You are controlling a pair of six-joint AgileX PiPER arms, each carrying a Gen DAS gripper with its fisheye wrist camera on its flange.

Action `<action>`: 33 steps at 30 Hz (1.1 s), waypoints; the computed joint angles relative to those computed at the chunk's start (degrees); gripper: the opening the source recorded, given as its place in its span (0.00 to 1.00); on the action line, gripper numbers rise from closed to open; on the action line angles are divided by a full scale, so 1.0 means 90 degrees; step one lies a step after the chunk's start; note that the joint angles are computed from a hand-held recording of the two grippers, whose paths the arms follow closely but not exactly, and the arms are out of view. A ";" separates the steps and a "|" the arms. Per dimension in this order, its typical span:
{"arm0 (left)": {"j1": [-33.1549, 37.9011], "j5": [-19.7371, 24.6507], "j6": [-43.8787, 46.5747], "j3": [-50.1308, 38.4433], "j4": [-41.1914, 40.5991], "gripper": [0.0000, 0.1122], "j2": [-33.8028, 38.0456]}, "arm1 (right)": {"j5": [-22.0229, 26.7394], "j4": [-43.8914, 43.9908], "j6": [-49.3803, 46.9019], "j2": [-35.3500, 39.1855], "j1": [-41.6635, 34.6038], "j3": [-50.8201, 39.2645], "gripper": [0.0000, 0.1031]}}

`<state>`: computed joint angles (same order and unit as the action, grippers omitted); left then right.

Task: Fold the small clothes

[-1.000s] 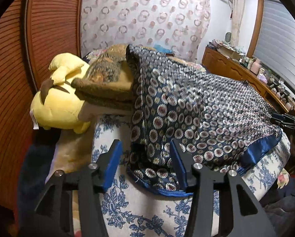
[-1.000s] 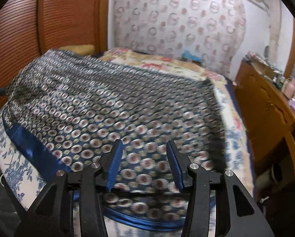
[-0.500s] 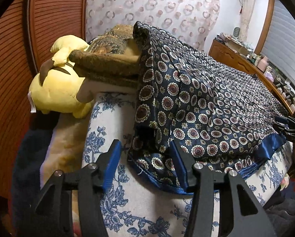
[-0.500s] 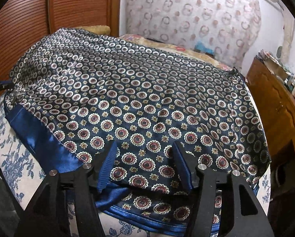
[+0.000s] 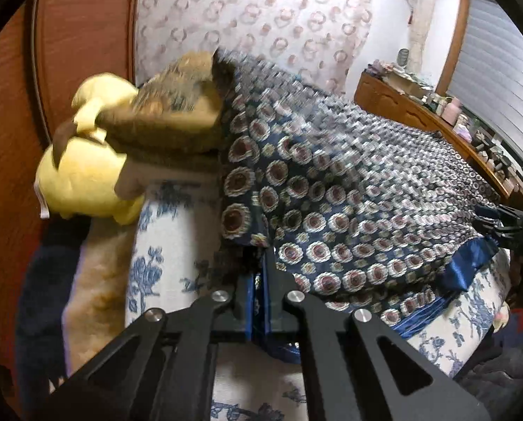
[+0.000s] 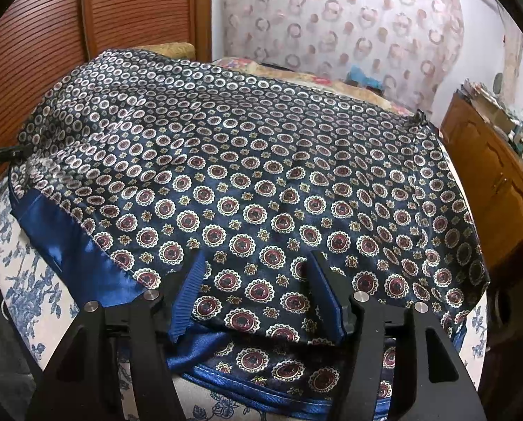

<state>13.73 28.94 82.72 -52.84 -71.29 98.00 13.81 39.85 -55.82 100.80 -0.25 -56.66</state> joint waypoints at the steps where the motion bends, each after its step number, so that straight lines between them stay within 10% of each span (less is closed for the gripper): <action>1: 0.0016 0.0066 0.0151 0.0059 -0.0162 0.00 -0.0137 | 0.0013 0.0050 -0.0041 -0.0001 -0.0011 0.0004 0.60; 17: -0.0821 0.0559 -0.0041 -0.0734 -0.0472 0.00 -0.0788 | -0.0100 0.0207 0.0045 -0.0125 -0.0098 0.0116 0.60; 33: -0.2990 0.0452 -0.2157 -0.3195 0.1271 0.00 0.0215 | 0.0444 0.2641 -0.2348 -0.1492 -0.1673 0.0972 0.60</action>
